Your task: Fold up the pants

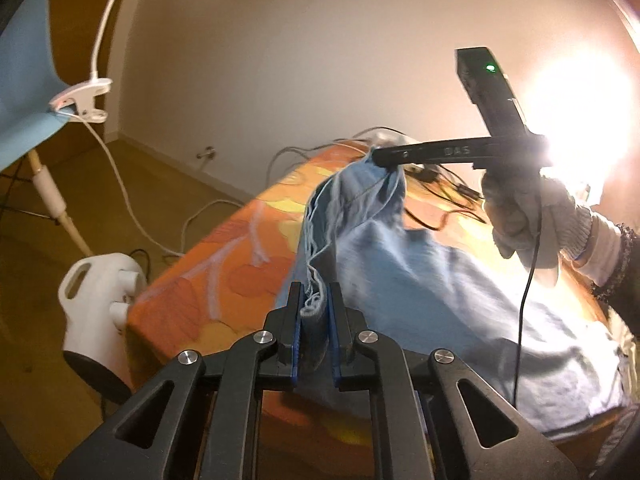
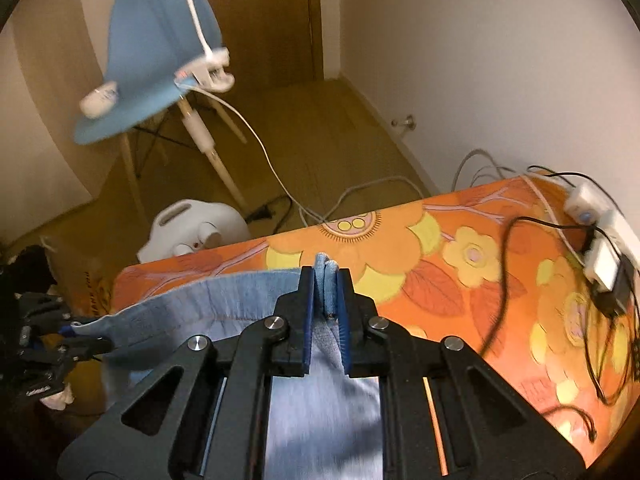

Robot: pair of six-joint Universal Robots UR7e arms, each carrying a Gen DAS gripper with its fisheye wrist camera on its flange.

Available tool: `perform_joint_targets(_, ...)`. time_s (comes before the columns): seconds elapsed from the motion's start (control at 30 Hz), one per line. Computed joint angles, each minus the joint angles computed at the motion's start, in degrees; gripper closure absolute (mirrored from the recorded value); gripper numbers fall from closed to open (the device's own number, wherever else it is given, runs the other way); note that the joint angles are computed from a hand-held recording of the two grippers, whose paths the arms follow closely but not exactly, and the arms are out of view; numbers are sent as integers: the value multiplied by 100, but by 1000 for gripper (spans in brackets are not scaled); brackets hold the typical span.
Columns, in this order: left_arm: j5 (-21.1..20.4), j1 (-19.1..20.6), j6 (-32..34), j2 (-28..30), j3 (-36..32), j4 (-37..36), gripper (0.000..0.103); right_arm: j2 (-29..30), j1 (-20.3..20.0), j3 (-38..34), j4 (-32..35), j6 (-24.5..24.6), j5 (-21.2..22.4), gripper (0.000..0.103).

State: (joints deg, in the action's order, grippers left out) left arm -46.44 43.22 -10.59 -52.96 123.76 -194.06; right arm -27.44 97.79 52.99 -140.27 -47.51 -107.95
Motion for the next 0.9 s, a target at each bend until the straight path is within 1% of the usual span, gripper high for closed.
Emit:
perform_joint_targets(0.07,-58,-132,-11,11,47,96,94,-414,-49,597,-346,-63,24,92)
perform_joint_targets(0.17,-23,-367,60,63,109,178,94,-935,-146,1329,-733,-107,117,92)
perform_joint_targets(0.23,-70,-487,87,106,131,238,94,-1202,-206,1749,-1011,-201,122,92)
perform_joint_targets(0.3,-145,-604,91,180,119,421,94,-1381,-298,2010,-1146,-144,133,92)
perform_joint_targets(0.37,-144,-719,175,310,91,622,94,-1564,-433,2295,-1254,24,184,92)
perform_joint_targets(0.43,-127,-819,250,460,57,785,94,-1688,-524,2449,-1248,163,106,92)
perform_joint_targets(0.47,-116,-829,285,486,64,795,94,-1740,-551,2517,-1240,339,-50,90)
perform_joint_targets(0.53,-48,-889,343,551,71,798,94,-1826,-582,2592,-1225,663,-209,82)
perform_joint_targets(0.57,-51,-880,370,539,83,776,95,-1946,-611,2681,-1231,950,-224,73)
perform_joint_targets(0.6,-52,-886,378,534,90,755,95,-2066,-646,2767,-1187,1205,-151,62)
perform_joint_targets(0.63,-42,-897,389,523,96,742,97,-2180,-684,2831,-1083,1477,-43,57)
perform_joint_targets(0.67,-52,-903,398,508,110,717,97,-2309,-728,2874,-850,1855,122,52)
perform_joint_targets(0.7,-61,-916,404,499,121,714,98,-2408,-763,2879,-568,2267,266,51)
perform_joint_targets(0.73,-47,-942,409,506,129,721,99,-2470,-798,2887,-388,2569,387,50)
perform_joint_targets(0.77,-28,-997,365,511,159,735,99,-2521,-847,2870,-153,2967,579,45)
perform_joint_targets(0.8,-27,-1023,355,498,183,752,100,-2547,-890,2869,-4,3300,737,42)
perform_joint_targets(0.87,-20,-1054,362,506,195,768,100,-2556,-941,2909,127,3786,868,41)
perform_joint_targets(0.9,7,-1058,391,518,192,768,100,-2522,-931,2914,122,3916,831,41)
